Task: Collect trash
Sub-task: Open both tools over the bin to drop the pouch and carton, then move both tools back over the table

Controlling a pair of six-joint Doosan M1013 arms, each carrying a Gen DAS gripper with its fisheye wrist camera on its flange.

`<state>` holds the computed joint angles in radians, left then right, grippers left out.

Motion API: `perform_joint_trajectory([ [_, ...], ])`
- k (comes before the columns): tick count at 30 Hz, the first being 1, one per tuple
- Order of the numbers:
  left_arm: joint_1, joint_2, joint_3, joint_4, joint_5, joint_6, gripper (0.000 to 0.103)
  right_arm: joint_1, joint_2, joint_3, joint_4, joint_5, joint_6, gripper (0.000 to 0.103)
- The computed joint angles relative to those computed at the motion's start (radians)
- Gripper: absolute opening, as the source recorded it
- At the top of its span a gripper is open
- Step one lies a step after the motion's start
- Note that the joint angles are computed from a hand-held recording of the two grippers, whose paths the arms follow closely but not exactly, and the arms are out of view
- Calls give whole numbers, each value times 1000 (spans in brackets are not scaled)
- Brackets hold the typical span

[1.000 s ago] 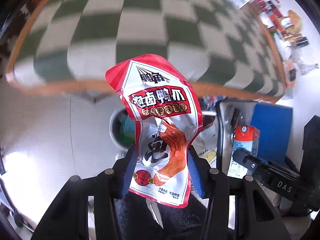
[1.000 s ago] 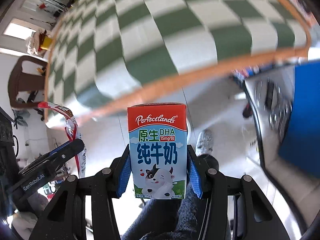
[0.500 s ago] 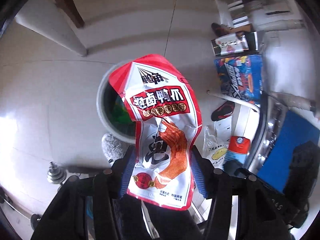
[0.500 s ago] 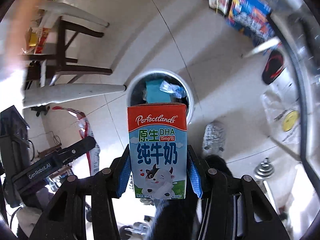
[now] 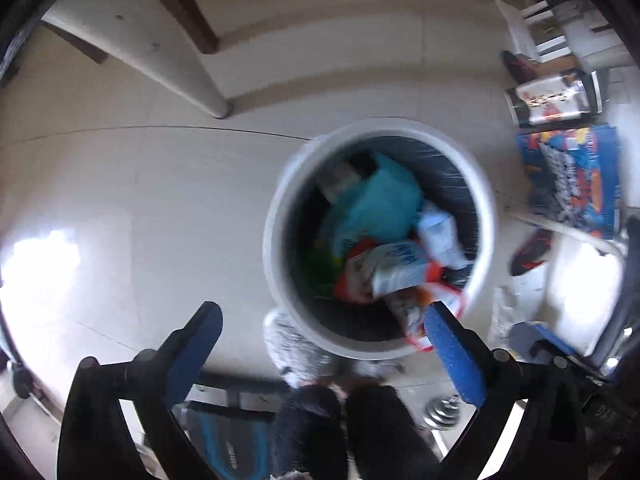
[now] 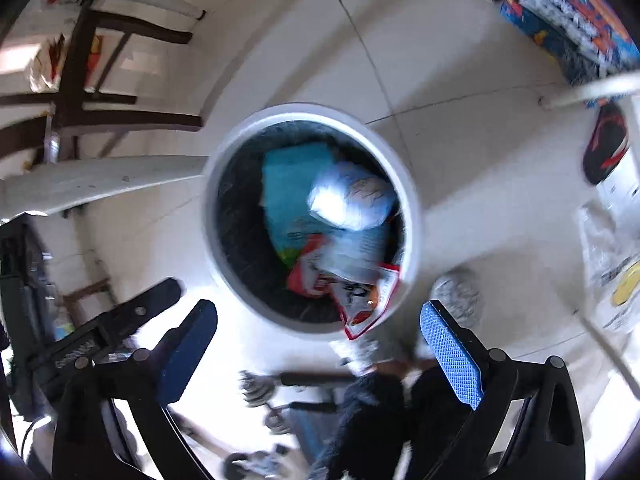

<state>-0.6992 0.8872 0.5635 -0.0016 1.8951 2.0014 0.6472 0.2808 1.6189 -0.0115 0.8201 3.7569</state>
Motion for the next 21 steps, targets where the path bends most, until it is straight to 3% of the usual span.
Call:
perform_joint_trajectory([
  [7,-5,-53,76,75,-91,48,103,-22,56,-102,92,259,-179,103],
  [21,-9,-112,82,85,-62,67,103,-7,62,-218,95,456,-180,103],
])
